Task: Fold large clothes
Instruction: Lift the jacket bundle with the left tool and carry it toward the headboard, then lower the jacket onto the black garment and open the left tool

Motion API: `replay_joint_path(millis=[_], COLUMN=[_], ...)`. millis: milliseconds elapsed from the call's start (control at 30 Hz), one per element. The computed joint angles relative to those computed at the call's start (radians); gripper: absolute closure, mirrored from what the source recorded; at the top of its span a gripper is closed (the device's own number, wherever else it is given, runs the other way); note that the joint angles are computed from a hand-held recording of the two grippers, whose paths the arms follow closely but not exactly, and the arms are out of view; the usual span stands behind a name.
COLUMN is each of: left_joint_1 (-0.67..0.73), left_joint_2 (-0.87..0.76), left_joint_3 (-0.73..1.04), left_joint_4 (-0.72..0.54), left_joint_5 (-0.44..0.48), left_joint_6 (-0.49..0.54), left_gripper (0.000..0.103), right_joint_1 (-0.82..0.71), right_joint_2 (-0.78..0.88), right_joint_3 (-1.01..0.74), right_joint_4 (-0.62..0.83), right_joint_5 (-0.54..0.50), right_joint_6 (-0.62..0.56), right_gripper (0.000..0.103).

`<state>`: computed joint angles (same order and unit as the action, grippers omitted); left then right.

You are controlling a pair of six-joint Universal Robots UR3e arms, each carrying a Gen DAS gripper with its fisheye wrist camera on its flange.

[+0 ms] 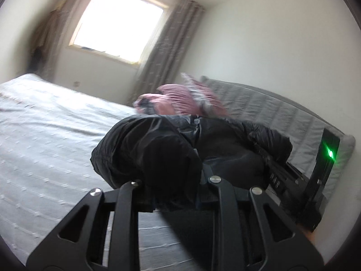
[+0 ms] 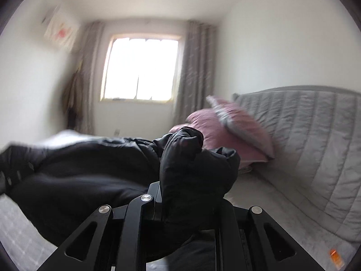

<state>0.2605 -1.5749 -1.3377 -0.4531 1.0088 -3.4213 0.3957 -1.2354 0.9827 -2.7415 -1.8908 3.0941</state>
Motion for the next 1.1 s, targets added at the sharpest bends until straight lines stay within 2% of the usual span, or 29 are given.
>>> replay_joint_path(millis=[100,200,233,333,400,467,500,567,633,833,900,967,1067,1100], left_joint_1=[-0.271,-0.447,-0.499,-0.576,-0.58,-0.574,-0.563,-0.558,-0.589,-0.572,-0.577,-0.593,-0.615,-0.615], left_joint_2=[-0.154,-0.274,-0.319,-0.4,-0.375,-0.344,-0.328,-0.303,-0.312,-0.31,-0.286,-0.265,-0.224,-0.207], left_joint_3=[0.139,0.168,0.163,0.095,-0.081,-0.173,-0.209,-0.247,-0.206,-0.096,-0.095,-0.092,-0.09,-0.09], left_joint_4=[0.024,0.029,0.005,-0.054,0.116,0.193,0.212,0.213,0.185,0.003,-0.04,-0.072,-0.121,-0.143], left_joint_5=[0.193,0.284,0.295,0.278,0.244,0.223,0.207,0.208,0.264,0.241,0.262,0.302,0.356,0.359], left_joint_6=[0.054,0.084,0.089,0.082,0.063,0.055,0.044,0.033,0.04,0.031,0.05,0.088,0.136,0.139], left_gripper=[0.077,0.077,0.077,0.077,0.077,0.077,0.077,0.077,0.078,0.075,0.072,0.071,0.071,0.072], right_joint_1=[-0.244,-0.533,-0.63,-0.904,-1.089,-1.257,-1.293,-1.325,-1.324,-1.306,-1.313,-1.349,-1.469,-1.491], right_joint_2=[-0.22,-0.391,-0.432,-0.5,-0.548,-0.631,-0.656,-0.694,-0.698,-0.754,-0.828,-0.908,-1.067,-1.093], right_joint_3=[0.314,0.628,0.73,0.971,1.175,1.342,1.368,1.359,1.286,1.145,1.166,1.155,1.141,1.131], right_joint_4=[-0.144,-0.197,-0.214,-0.115,-0.169,-0.202,-0.186,-0.09,0.044,0.338,0.395,0.517,0.784,0.827], right_joint_5=[0.175,0.386,0.474,0.69,0.896,1.1,1.144,1.194,1.207,1.132,1.091,1.06,1.121,1.126], right_joint_6=[0.09,0.184,0.208,0.209,0.162,0.114,0.093,0.066,0.072,0.077,0.092,0.079,-0.01,-0.023], right_gripper=[0.086,0.086,0.086,0.085,0.084,0.084,0.084,0.083,0.081,0.067,0.046,0.041,0.041,0.041])
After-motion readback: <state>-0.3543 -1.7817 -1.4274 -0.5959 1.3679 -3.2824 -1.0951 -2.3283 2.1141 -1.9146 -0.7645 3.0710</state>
